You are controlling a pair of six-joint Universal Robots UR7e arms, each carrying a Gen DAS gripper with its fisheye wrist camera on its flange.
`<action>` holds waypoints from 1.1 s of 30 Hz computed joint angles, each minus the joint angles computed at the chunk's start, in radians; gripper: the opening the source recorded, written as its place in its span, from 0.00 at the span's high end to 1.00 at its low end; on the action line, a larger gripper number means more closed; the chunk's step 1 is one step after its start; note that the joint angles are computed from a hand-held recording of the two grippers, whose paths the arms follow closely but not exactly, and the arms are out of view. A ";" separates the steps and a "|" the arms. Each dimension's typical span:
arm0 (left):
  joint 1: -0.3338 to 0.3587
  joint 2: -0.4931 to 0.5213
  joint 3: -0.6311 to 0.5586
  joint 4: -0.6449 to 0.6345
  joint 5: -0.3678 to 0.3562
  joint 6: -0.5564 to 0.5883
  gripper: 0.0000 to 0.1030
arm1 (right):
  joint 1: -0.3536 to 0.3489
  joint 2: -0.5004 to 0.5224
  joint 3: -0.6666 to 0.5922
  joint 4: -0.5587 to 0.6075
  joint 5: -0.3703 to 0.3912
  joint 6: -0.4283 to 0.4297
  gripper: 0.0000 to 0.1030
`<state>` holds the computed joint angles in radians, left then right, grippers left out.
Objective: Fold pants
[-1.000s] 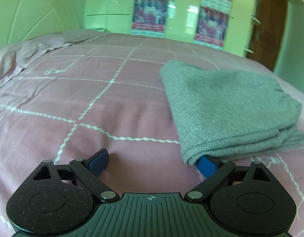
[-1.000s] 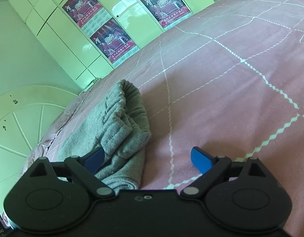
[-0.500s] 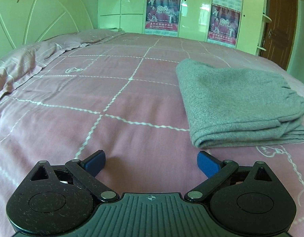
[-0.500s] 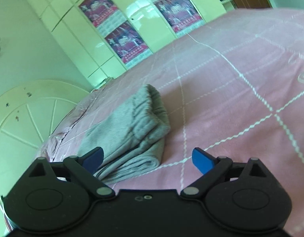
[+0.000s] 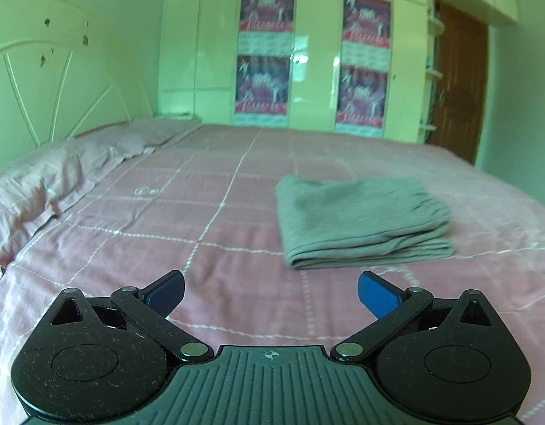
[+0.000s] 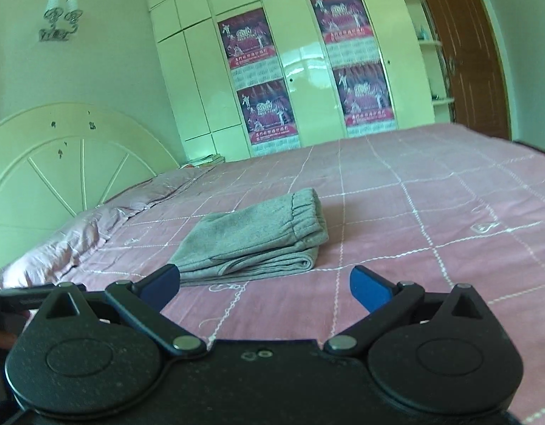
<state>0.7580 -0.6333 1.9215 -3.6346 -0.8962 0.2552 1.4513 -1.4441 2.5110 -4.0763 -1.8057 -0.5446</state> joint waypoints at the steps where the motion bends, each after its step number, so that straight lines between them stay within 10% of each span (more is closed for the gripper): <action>1: -0.016 -0.012 0.033 -0.029 -0.014 0.001 0.00 | 0.020 0.031 0.005 -0.061 -0.030 -0.019 0.06; 10: -0.126 -0.041 0.229 -0.149 -0.005 -0.067 0.00 | 0.074 0.163 0.079 -0.309 -0.090 -0.146 0.06; 33: -0.172 0.013 0.250 -0.288 0.043 -0.011 0.00 | 0.115 0.231 0.074 -0.348 -0.115 -0.215 0.06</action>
<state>0.5861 -0.6207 2.1715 -3.9227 -0.8529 0.2445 1.5666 -1.2135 2.5854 -4.4245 -1.9210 -0.7601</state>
